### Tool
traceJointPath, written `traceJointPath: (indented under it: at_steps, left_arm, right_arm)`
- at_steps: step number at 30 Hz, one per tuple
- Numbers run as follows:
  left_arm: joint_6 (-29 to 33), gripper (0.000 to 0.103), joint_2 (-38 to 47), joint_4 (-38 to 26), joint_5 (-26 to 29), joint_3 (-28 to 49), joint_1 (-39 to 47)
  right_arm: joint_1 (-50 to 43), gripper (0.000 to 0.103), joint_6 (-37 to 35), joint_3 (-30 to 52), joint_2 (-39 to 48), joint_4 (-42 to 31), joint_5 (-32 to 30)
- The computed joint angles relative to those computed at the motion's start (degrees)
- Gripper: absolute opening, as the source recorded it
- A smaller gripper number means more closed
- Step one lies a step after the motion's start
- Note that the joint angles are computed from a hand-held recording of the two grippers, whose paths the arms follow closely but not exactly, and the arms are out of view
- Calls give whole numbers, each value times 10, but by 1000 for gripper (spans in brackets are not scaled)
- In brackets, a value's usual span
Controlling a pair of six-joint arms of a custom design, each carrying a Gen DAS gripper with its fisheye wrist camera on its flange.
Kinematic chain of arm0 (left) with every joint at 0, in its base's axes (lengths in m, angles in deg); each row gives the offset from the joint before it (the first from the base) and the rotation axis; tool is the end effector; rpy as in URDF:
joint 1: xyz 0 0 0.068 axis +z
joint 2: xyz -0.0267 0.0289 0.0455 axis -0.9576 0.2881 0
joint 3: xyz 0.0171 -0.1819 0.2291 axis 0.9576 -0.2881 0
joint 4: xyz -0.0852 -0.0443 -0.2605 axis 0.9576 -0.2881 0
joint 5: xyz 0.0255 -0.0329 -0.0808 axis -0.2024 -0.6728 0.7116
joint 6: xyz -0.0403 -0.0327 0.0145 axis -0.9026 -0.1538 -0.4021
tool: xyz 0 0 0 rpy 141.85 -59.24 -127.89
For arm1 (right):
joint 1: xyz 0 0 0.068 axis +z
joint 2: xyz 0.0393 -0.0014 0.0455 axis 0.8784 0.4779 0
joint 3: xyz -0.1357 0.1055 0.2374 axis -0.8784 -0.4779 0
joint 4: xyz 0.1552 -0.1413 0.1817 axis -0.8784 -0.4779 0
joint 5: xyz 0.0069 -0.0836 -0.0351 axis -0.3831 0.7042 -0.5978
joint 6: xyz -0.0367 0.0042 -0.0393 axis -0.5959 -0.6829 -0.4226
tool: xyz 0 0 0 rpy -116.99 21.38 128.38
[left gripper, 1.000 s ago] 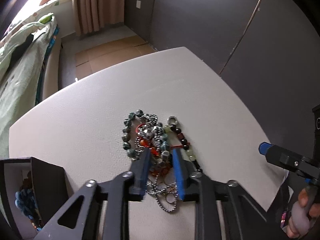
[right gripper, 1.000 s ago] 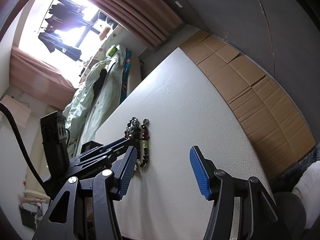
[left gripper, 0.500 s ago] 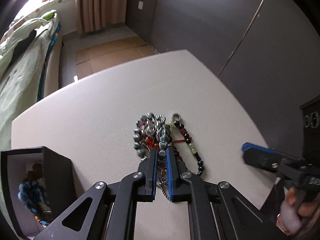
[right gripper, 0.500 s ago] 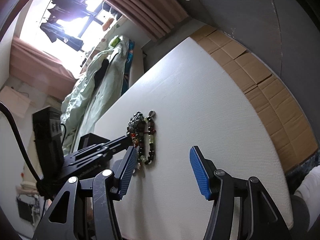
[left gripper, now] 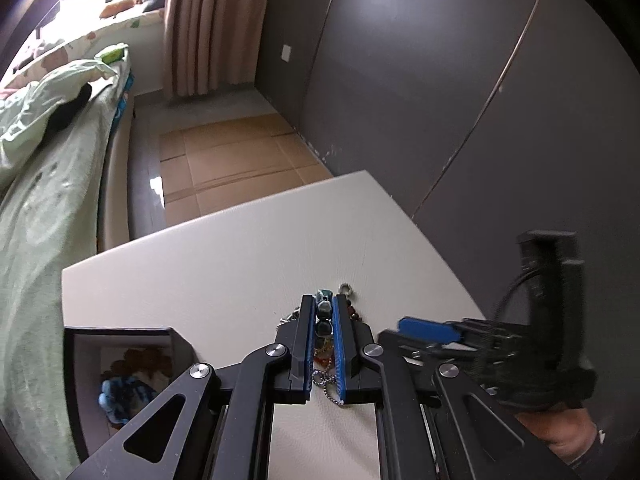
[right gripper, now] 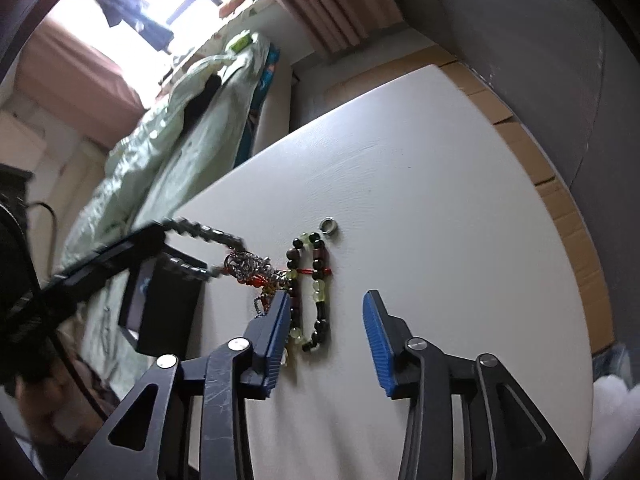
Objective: Organize jewelry
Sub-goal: 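Carry the necklace toward the box with left while right grasps black bead bracelet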
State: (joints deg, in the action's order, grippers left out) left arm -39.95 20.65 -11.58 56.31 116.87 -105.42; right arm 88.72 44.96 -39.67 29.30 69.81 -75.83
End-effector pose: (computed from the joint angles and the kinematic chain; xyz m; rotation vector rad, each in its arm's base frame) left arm 0.2349 -0.1486 0.2645 0.2501 2.4926 -0.4251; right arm 0.2665 0.1495 0.1922 -0.1336 2.5933 0.7624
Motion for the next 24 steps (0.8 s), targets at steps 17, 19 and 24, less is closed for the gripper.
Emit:
traceJointPath:
  at_steps: [17,19,24]
  left_arm:
    - [4,8,-113,-42,17,-26,49]
    - [5,8,-127,-49,16,-29,55]
    - [9,8,-163,-66,24,-37,79]
  right_arm:
    - [104,7,-83,112,69,-145,198]
    - [86,7,-80,93,50,-129,155]
    - [56,7,-58,72,1,-106,87]
